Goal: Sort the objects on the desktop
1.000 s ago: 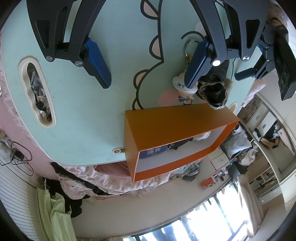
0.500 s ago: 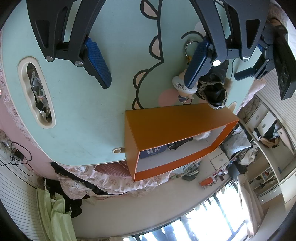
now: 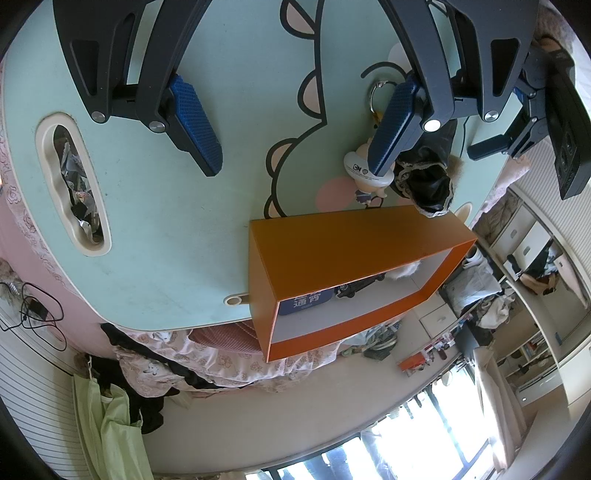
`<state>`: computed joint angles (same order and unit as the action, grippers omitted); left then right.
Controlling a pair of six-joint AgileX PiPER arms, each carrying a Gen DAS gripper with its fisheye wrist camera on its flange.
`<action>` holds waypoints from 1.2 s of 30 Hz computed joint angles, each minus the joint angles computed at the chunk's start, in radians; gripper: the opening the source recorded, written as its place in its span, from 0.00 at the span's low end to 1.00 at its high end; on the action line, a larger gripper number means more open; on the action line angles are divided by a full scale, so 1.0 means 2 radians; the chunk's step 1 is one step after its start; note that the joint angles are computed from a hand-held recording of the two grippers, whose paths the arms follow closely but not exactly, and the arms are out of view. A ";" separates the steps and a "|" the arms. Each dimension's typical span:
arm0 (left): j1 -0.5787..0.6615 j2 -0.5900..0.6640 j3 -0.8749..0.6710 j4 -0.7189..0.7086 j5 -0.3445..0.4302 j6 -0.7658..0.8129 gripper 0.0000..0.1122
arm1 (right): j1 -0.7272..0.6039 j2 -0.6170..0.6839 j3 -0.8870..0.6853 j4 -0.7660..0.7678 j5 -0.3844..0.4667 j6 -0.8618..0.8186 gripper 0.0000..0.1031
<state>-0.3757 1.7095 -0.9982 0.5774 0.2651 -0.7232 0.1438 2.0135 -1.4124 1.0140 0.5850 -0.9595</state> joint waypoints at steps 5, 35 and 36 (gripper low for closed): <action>-0.001 0.002 -0.002 0.002 0.001 -0.003 0.92 | -0.001 0.000 0.000 0.000 0.000 -0.001 0.79; 0.000 0.004 -0.005 -0.011 -0.002 0.008 0.92 | 0.040 -0.006 -0.016 -0.003 0.033 -0.049 0.79; 0.000 0.004 -0.005 -0.011 -0.002 0.008 0.92 | 0.045 -0.003 -0.023 -0.011 0.037 -0.043 0.79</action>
